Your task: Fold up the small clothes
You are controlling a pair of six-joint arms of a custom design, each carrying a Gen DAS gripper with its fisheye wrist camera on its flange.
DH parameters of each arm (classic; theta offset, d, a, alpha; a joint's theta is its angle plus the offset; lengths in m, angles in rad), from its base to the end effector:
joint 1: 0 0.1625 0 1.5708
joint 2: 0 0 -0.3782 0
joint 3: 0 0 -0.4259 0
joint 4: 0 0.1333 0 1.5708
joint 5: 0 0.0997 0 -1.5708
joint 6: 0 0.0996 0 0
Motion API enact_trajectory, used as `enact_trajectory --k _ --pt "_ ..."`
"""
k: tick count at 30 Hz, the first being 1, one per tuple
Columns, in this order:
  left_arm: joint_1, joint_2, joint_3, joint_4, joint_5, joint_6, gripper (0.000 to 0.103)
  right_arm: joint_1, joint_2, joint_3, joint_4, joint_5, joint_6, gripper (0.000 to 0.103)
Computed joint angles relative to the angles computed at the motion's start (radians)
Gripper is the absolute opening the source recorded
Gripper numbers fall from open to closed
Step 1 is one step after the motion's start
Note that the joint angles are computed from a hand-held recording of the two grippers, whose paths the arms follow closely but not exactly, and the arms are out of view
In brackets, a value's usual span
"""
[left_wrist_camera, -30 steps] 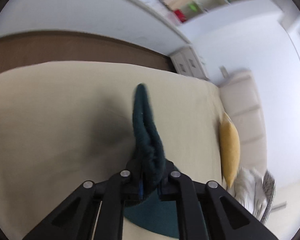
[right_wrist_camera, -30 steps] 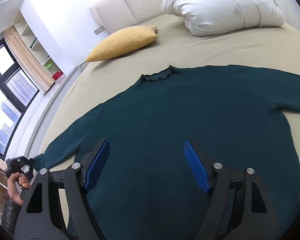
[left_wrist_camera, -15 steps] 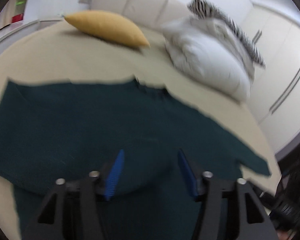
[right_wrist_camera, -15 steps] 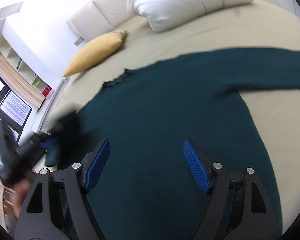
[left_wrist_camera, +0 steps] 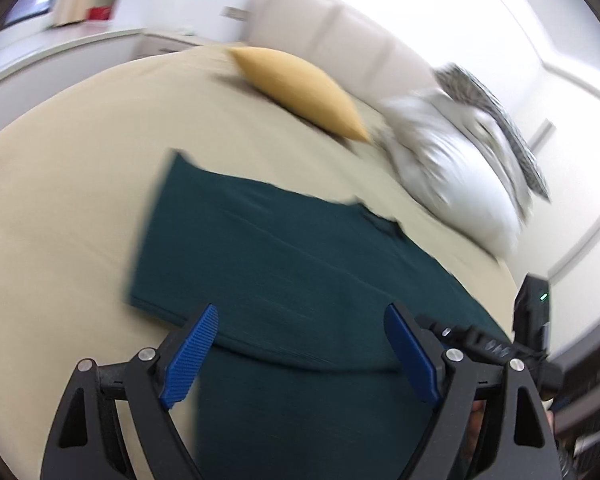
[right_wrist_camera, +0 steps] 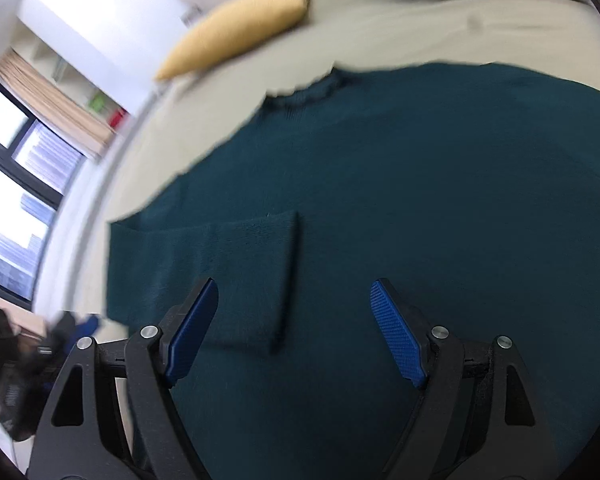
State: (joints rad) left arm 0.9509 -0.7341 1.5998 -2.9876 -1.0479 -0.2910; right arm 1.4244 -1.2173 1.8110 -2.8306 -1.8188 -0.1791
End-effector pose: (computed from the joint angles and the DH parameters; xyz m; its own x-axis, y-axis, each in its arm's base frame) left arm -0.2501 -0.6655 0.0702 -0.9631 0.0793 -0.2573 0.2282 0.7476 -0.6237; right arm 0.0170 -0.6312 0.2647 -0.9424 0.1482 0.3000 -0.0540 0.8173 -0.5737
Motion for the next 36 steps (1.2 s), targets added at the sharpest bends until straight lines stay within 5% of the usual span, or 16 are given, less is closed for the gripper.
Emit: enact_trajectory --k 3,7,9,16,23,29,36 --pt "0.026 -0.018 0.004 -0.012 0.012 -0.022 0.084 0.041 0.129 -0.114 0.021 -0.123 -0.047 0.076" --pt "0.050 -0.009 -0.025 -0.013 0.019 -0.029 0.083 0.090 0.216 -0.187 -0.014 -0.252 -0.151 0.025" --pt "0.062 0.001 -0.049 -0.008 0.014 -0.032 0.081 0.089 0.207 -0.195 -0.012 -0.240 -0.171 0.007" --pt "0.070 0.063 -0.168 0.053 0.032 0.024 0.081 0.065 0.107 -0.191 -0.053 -0.188 -0.207 0.007" --pt "0.082 0.218 -0.423 0.296 0.080 0.015 0.076 -0.007 0.052 -0.202 -0.025 -0.153 -0.209 0.007" --pt "0.094 0.345 -0.619 0.477 0.158 0.011 0.049 -0.014 0.080 -0.210 -0.065 -0.152 -0.273 0.007" --pt "0.092 0.358 -0.598 0.405 0.212 0.064 0.020 -0.001 0.100 -0.224 -0.087 -0.180 -0.305 0.007"
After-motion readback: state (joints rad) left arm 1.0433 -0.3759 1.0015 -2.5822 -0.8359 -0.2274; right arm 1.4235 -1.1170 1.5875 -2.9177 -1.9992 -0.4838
